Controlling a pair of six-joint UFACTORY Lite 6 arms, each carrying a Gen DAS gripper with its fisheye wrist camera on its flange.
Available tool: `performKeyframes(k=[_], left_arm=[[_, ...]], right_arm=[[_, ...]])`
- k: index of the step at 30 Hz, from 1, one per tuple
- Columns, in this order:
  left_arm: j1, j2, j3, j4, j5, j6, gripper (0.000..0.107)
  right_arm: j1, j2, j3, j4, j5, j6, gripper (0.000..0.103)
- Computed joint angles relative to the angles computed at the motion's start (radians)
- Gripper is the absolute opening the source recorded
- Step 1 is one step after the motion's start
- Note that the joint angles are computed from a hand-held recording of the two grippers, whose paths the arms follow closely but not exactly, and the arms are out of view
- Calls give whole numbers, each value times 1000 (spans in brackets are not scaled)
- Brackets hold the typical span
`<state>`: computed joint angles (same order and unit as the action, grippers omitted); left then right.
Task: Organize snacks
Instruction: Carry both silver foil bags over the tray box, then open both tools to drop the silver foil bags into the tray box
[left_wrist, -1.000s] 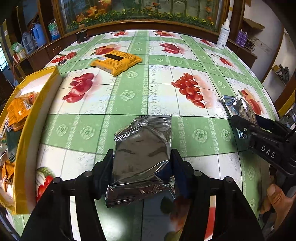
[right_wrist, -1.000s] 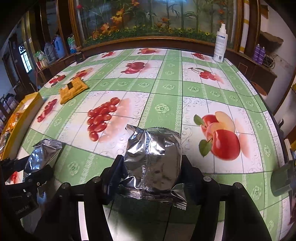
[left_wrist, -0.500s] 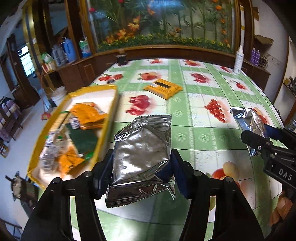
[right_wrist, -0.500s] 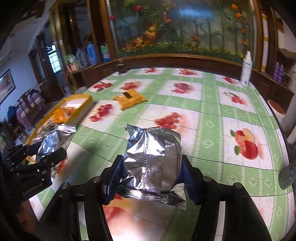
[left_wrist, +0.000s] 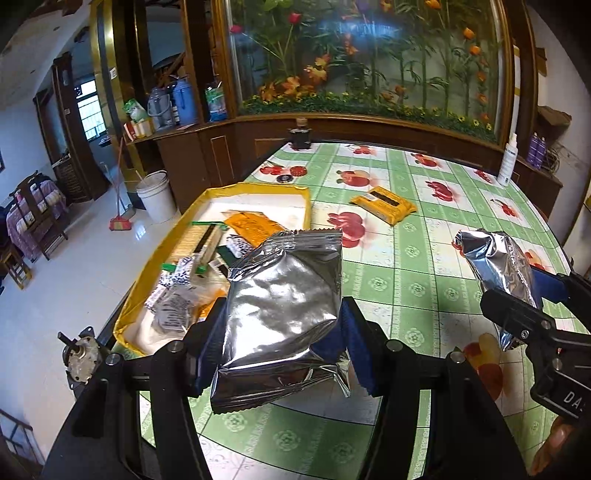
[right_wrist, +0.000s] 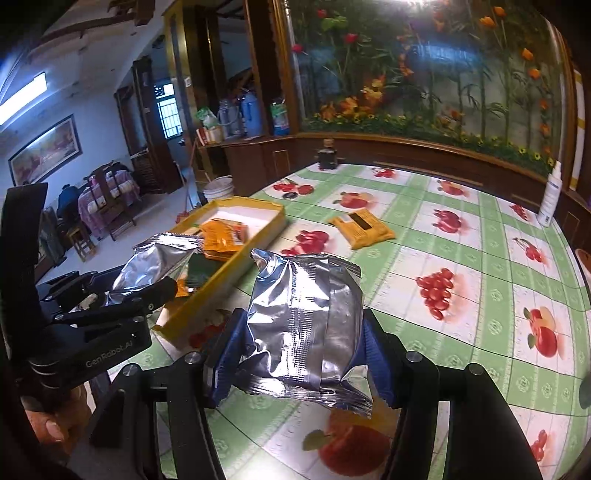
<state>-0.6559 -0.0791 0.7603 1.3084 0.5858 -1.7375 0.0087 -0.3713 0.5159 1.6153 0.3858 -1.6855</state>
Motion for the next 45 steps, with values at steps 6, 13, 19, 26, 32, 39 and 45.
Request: performKeyframes(k=[6, 13, 19, 26, 32, 39, 45], left_arm=[[43, -37, -41, 19, -16, -16, 59], [96, -78, -86, 52, -31, -41, 59], [164, -94, -114, 77, -79, -50, 59], [294, -89, -136, 104, -181, -44, 59], [431, -19, -106, 121, -293, -21, 59], [532, 80, -21, 84, -357, 49, 59], [554, 168, 73, 41, -364, 105, 59]], right_arm=[[96, 12, 32, 19, -45, 13, 62], [184, 51, 68, 90, -80, -31, 62], [257, 106, 108, 167, -115, -91, 62], [312, 217, 187, 224, -118, -136, 62], [349, 377, 330, 207, -106, -112, 62], [389, 633, 603, 37, -83, 76, 62], [420, 800, 813, -130, -86, 252, 62]])
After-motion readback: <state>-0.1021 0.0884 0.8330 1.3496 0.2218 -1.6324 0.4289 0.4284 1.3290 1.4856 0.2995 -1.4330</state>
